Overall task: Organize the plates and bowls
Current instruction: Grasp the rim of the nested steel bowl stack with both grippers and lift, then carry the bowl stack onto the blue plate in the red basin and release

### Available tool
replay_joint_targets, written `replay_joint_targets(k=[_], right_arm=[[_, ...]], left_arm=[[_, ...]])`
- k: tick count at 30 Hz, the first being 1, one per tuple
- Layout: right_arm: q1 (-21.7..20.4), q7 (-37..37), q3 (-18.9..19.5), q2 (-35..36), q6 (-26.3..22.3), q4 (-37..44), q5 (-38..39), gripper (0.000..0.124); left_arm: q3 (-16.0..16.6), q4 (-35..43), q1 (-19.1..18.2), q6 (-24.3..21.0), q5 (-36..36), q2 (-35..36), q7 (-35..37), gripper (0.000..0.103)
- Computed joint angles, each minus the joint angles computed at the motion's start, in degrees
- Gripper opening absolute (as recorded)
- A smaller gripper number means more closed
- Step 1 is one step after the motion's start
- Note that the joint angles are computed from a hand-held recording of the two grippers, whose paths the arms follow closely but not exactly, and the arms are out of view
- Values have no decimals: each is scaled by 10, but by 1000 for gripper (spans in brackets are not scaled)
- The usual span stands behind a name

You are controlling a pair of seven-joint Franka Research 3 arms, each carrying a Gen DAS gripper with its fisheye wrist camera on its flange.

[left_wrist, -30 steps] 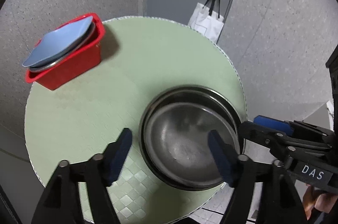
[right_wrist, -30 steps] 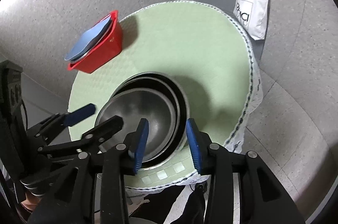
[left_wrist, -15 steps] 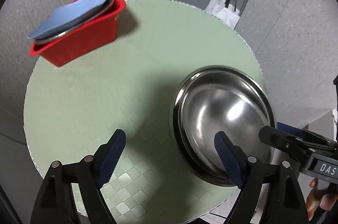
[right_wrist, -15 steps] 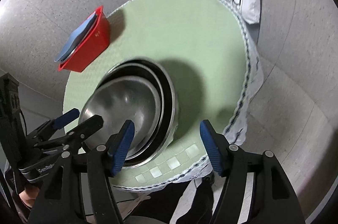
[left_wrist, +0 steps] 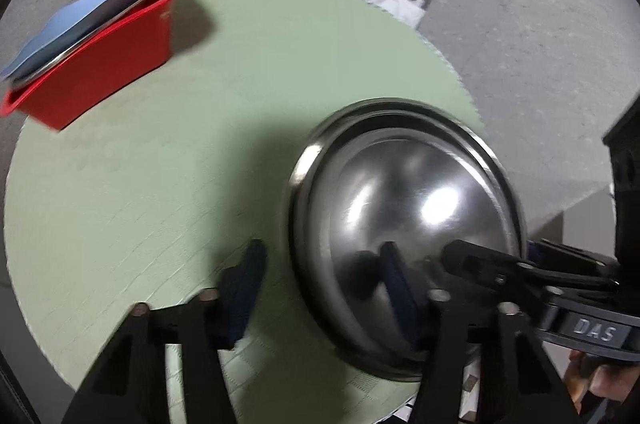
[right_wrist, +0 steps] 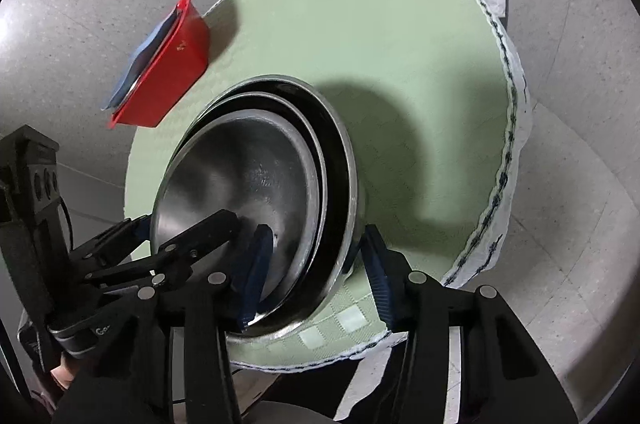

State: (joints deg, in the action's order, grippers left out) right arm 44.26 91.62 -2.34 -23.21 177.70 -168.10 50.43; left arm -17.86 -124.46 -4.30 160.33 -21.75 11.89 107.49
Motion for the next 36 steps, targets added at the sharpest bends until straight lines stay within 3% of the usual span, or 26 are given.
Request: replay_joint_targets(k=[2, 8, 16, 20, 27, 32, 36], right_arm=[[-24, 22, 22, 3, -2, 1, -17, 43], [-64, 78, 57, 2, -8, 7, -65, 39], [-160, 181, 138, -19, -17, 44, -186, 38], [-214, 224, 174, -11, -30, 94, -262, 38], [-292, 295, 228, 100, -44, 260, -419, 38], [-292, 341, 223, 216, -46, 385, -512, 38], [-260, 326, 199, 304, -74, 484, -518, 38]], left_arm=[[9, 7, -7, 4, 30, 6, -11, 43], [1, 22, 10, 1, 23, 14, 13, 42], [-18, 34, 52, 4, -88, -18, 139, 43], [-1, 54, 61, -5, -162, -33, 215, 43], [50, 107, 75, -24, -218, -30, 275, 43], [67, 160, 102, -31, -186, 4, 248, 43], [75, 214, 121, -49, -128, 51, 190, 43]])
